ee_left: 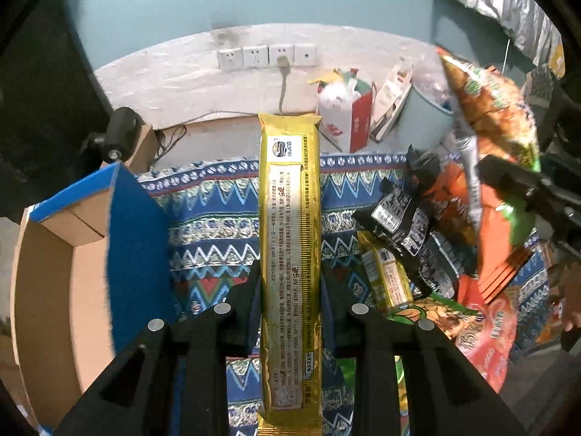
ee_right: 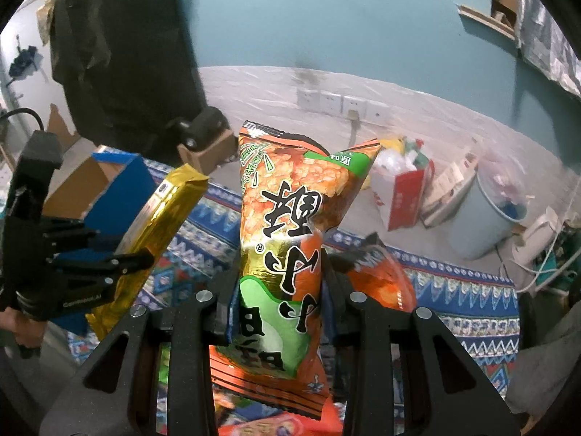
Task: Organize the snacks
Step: 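Carry both snacks over the cardboard box and open both grippers to drop them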
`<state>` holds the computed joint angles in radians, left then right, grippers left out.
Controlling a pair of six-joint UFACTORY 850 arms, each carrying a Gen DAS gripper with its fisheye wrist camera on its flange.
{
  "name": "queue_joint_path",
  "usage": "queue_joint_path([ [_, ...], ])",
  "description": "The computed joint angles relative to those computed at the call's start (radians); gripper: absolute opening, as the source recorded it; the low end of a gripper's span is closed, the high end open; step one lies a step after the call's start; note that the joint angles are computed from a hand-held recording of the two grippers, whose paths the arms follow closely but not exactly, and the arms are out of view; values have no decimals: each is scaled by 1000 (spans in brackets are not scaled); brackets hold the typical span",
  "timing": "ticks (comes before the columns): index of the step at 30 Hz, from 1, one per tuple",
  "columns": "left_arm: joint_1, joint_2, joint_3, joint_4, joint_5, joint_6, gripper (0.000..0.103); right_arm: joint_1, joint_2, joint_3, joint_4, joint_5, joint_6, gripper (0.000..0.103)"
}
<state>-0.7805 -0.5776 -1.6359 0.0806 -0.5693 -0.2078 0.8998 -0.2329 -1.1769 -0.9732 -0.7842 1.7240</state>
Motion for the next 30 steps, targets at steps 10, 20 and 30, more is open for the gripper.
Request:
queue_joint_path([
  [10,47,108,78,-45,30,17,28,6,-61,-112,-4,36,-49,33],
  [20,105,207,166,-37,71,-3,28,2,-171,-270,36,81,-156,33],
  [30,185,265,247,20,105,-87,28,-5,-329,-492,140,127,-335,33],
])
